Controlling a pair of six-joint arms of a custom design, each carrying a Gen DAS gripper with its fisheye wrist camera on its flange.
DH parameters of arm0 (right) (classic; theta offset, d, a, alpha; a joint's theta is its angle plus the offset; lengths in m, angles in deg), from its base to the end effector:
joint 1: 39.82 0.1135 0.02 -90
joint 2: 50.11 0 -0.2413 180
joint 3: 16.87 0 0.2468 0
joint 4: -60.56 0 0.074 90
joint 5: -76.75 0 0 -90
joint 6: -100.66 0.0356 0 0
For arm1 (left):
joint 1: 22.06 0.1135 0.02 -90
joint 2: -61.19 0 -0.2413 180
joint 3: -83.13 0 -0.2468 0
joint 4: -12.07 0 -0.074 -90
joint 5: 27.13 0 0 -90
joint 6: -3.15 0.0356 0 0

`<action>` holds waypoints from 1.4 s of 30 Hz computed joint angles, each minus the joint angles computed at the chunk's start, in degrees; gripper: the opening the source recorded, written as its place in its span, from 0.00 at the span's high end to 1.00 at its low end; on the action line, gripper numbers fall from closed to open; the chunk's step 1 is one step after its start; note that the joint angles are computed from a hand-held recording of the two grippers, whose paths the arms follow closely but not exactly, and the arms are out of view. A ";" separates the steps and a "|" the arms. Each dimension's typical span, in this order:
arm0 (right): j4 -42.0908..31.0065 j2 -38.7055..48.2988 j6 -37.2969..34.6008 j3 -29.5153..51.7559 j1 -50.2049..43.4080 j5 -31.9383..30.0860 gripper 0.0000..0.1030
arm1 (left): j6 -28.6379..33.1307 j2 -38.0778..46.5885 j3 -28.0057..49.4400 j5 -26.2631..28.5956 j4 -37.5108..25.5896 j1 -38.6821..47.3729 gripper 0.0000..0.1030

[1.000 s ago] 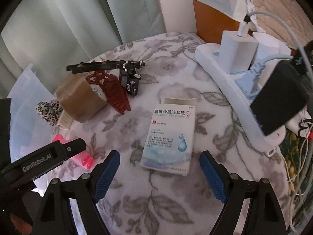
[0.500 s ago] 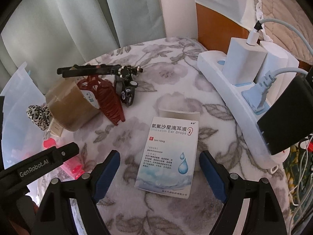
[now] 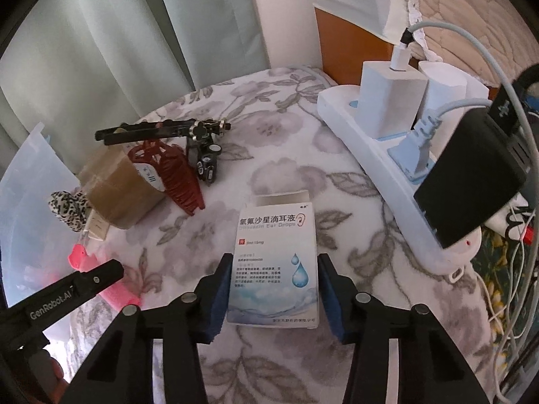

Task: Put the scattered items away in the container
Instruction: 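Grasp the pink hair roller with the left gripper while the right gripper grasps the ear-drops box, then carry the roller with the left gripper while the right gripper carries the ear-drops box over the clear box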

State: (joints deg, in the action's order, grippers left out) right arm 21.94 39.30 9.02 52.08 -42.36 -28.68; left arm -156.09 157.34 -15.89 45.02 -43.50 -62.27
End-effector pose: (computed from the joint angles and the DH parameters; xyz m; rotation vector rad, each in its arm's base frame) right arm 0.3045 -0.0040 0.1756 -0.0763 2.5763 0.3227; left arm 0.2511 -0.1980 0.1870 -0.7445 2.5893 -0.1288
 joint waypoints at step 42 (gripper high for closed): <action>-17.84 -27.48 -0.30 1.93 -4.06 -11.39 0.50 | -1.01 -14.94 8.92 -16.03 -16.24 -14.32 0.74</action>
